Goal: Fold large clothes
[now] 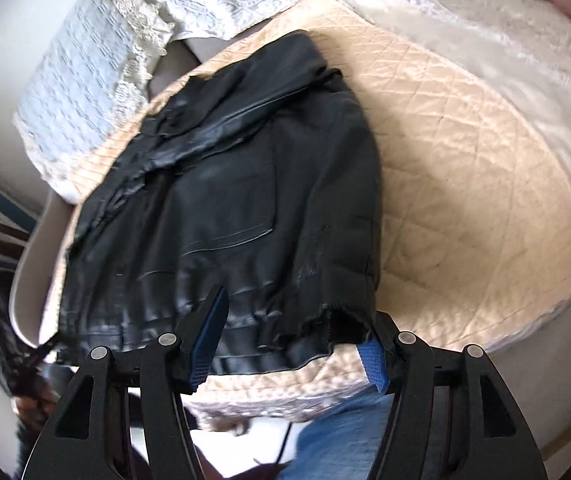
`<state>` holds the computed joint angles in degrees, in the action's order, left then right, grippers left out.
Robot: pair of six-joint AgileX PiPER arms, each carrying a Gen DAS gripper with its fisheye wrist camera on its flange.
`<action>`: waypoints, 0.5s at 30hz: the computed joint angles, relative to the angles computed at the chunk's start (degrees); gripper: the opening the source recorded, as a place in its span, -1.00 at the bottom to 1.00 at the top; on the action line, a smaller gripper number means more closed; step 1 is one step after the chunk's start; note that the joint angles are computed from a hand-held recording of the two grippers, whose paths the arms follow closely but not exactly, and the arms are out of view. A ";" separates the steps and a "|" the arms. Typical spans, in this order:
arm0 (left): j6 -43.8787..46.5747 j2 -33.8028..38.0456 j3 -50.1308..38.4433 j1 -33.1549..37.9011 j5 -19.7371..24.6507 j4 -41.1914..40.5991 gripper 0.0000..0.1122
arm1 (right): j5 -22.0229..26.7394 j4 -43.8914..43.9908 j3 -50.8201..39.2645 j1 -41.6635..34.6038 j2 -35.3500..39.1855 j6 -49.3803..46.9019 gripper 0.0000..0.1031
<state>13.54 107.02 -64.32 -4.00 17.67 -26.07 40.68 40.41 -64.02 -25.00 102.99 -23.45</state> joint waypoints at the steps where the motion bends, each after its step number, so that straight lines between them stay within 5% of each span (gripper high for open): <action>1: 3.27 0.36 -0.36 0.72 0.33 -3.94 0.43 | -0.21 0.58 0.10 -0.13 0.12 -0.13 0.20; 4: 4.48 1.51 -1.85 2.01 1.16 -6.37 0.27 | -1.00 0.28 -0.67 0.65 1.00 1.64 0.13; 7: -6.24 2.09 -3.14 1.17 0.70 4.05 -0.14 | -0.57 -0.21 -1.81 1.66 1.84 2.75 -0.33; 11: -14.48 2.30 -3.84 0.89 1.35 12.45 -0.59 | -1.04 -1.41 -1.67 1.94 2.01 4.03 -0.61; 15: -17.16 2.83 -4.76 0.77 2.00 14.06 -0.64 | -0.14 1.32 -1.76 0.44 2.27 2.24 -0.60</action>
